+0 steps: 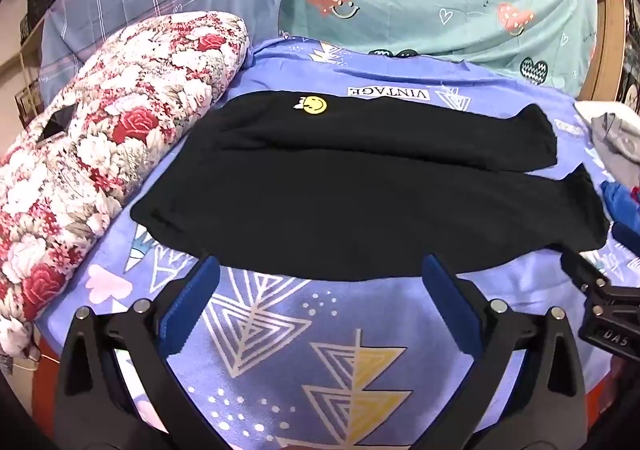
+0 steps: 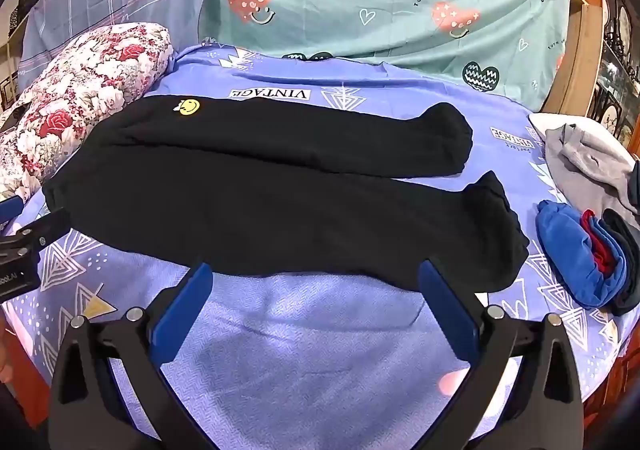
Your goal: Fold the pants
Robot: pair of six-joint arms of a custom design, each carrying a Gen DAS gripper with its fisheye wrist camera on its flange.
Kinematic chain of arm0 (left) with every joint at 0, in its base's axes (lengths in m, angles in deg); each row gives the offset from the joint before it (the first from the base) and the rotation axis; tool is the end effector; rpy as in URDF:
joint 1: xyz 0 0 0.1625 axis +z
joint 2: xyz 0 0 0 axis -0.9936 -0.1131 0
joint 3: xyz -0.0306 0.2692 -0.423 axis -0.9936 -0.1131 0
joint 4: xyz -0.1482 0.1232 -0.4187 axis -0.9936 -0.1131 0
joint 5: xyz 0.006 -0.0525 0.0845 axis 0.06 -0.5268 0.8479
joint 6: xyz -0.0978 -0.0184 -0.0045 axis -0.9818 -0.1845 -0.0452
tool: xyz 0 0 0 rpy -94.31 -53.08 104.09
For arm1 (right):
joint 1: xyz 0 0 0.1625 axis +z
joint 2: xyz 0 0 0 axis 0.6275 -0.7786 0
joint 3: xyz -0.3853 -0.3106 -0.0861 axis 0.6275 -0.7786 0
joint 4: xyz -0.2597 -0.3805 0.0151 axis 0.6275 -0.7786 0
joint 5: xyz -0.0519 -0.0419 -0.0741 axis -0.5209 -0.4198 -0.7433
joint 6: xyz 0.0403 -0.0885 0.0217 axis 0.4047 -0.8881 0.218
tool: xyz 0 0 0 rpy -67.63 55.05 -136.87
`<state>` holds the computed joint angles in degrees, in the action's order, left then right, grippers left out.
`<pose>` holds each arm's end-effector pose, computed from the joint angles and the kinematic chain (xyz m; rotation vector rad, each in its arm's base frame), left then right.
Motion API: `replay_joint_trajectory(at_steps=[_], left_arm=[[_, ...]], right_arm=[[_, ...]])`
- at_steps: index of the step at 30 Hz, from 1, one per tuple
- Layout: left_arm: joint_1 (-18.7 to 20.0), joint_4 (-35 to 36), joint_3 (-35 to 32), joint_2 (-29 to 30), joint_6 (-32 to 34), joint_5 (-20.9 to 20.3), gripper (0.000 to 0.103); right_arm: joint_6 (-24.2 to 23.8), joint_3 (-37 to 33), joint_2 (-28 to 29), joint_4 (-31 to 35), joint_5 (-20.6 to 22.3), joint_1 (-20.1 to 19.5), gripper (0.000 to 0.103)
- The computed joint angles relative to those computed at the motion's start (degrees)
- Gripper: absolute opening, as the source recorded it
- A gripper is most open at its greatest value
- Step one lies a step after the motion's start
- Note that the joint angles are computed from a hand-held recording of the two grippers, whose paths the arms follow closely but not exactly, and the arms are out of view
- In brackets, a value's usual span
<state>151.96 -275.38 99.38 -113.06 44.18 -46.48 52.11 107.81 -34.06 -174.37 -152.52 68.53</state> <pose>-0.0386 -0.6636 0.2396 0.3788 2.1213 -0.9950 0.2754 -0.6620 -0.0154 0.4782 -2.1172 0.9501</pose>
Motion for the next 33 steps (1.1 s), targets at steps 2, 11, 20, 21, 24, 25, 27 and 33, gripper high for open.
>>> replay_joint_trajectory(at_steps=[2, 11, 20, 21, 24, 25, 27, 33], left_arm=[[-0.3, 0.6, -0.2, 0.5, -0.5, 0.2, 0.101], [-0.1, 1.4, -0.3, 0.5, -1.5, 0.0, 0.101], [0.4, 2.7, -0.2, 0.1, -3.2, -1.1, 0.101], [0.3, 2.8, -0.2, 0.1, -3.1, -1.1, 0.101], [0.3, 2.6, -0.1, 0.1, -3.1, -0.9, 0.101], [0.3, 2.6, -0.1, 0.2, -3.1, -0.9, 0.101], [0.3, 2.7, -0.2, 0.2, -3.3, -0.8, 0.101], [0.4, 2.8, 0.0, 0.0, -3.5, -0.9, 0.101]], right_arm=[[0.2, 0.1, -0.1, 0.2, 0.2, 0.0, 0.102], [0.6, 0.1, 0.0, 1.3, 0.4, -0.4, 0.102], [0.9, 0.0, 0.4, 2.0, 0.7, -0.6, 0.102], [0.9, 0.0, 0.4, 2.0, 0.8, -0.6, 0.102], [1.1, -0.1, 0.4, 2.3, 1.0, -0.6, 0.102], [1.1, 0.0, 0.4, 2.3, 1.0, -0.6, 0.102], [1.2, -0.1, 0.4, 2.4, 0.9, -0.6, 0.102], [1.0, 0.0, 0.4, 2.1, 0.9, -0.7, 0.102]])
